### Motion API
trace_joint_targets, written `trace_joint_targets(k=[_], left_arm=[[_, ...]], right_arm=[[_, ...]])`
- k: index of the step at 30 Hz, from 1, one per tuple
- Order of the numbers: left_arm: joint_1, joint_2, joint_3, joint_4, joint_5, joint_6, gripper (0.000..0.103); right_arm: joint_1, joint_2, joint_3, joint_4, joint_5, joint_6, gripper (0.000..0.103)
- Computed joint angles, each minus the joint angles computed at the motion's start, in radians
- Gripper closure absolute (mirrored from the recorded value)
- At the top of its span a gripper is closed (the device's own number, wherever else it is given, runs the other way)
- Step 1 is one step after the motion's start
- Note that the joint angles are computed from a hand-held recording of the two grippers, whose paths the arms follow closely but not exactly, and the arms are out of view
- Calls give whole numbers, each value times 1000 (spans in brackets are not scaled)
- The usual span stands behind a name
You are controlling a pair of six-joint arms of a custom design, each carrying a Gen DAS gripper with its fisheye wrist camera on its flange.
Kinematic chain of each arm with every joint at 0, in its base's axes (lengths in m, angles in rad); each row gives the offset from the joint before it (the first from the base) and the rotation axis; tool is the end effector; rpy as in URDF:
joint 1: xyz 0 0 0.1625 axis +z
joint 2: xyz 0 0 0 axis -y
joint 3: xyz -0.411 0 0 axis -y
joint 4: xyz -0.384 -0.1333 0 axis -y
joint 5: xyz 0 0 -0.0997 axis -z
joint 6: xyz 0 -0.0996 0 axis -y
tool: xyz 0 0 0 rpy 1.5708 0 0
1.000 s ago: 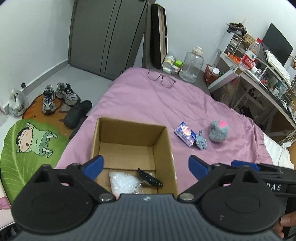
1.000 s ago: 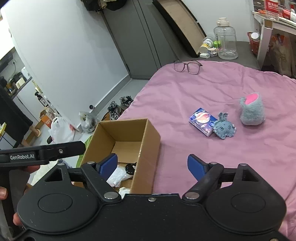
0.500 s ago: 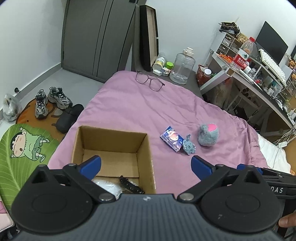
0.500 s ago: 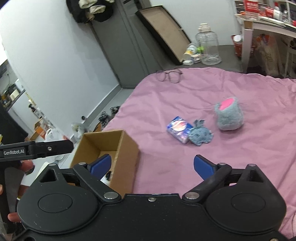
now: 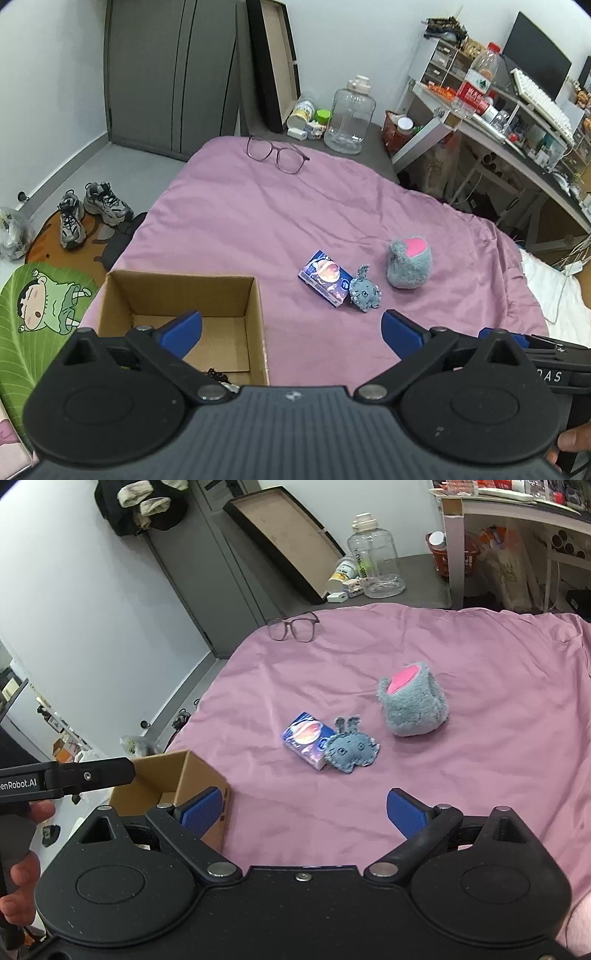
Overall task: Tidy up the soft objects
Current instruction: 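Move both open tools toward the blue card pack and grey bunny patch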
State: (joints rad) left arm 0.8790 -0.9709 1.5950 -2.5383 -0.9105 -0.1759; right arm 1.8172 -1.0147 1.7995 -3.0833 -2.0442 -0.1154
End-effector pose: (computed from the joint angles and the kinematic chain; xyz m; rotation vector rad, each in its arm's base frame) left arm -0.2739 -0.6354 0.2368 0.5090 2.5292 -0.7762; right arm 0.2370 -0.5818 0.2403 0.2279 -2.5455 1.0072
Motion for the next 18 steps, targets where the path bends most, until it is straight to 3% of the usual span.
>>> trace_joint_targets(k=[18], left_arm=[[41, 239, -264, 94, 7, 15, 4]], right_arm=[[-115, 92, -157, 129, 63, -62, 15]])
